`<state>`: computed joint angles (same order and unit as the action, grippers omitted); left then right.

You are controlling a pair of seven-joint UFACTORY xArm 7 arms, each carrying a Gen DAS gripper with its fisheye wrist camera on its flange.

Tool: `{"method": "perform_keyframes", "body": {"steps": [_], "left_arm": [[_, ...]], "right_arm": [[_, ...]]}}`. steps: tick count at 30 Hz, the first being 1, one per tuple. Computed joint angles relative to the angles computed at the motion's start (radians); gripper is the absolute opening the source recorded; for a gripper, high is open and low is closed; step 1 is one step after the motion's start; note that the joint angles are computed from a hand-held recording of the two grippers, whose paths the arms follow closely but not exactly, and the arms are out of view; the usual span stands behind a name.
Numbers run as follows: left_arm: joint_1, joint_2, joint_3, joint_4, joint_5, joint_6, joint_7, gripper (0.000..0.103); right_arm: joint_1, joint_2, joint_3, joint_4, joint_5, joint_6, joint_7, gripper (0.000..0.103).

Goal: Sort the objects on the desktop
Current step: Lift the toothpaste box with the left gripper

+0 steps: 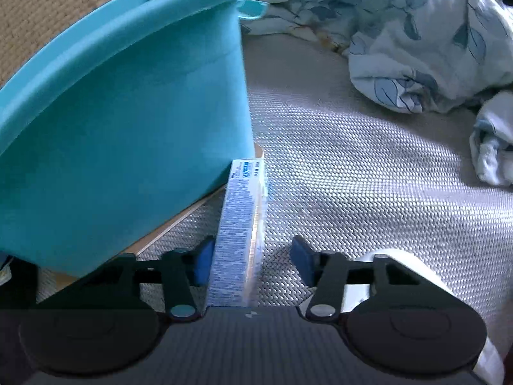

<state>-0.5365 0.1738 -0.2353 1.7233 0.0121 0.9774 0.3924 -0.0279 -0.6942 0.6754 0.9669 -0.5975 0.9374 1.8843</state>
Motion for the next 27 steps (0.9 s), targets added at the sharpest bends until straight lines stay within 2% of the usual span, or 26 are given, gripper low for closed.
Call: {"method": "perform_keyframes", "body": {"steps": [2,4,10,19,23,27], "left_arm": [[0.009,0.011,0.001,0.029,-0.034,0.034,-0.011,0.037],[0.009,0.011,0.004,0.036,-0.031,0.043,-0.014,0.028],[0.03,-0.018,0.003,-0.002,-0.072,0.006,0.032,0.027],[0.053,-0.037,0.004,0.033,-0.129,0.059,0.054,0.027],[0.061,-0.076,0.004,0.013,-0.147,0.077,0.087,0.027],[0.068,-0.122,0.008,-0.021,-0.157,0.076,0.072,0.027]], "right_arm": [[0.002,-0.002,-0.001,0.0,0.0,0.003,-0.001,0.032],[0.002,-0.004,-0.002,0.001,-0.001,0.005,-0.001,0.032],[0.002,-0.005,-0.002,0.004,-0.002,0.007,-0.006,0.032],[0.002,-0.013,-0.003,0.007,0.001,0.018,-0.019,0.032],[0.001,-0.02,-0.003,0.004,0.006,0.018,-0.019,0.032],[0.0,-0.02,-0.003,0.005,0.01,0.016,-0.027,0.032]]}}
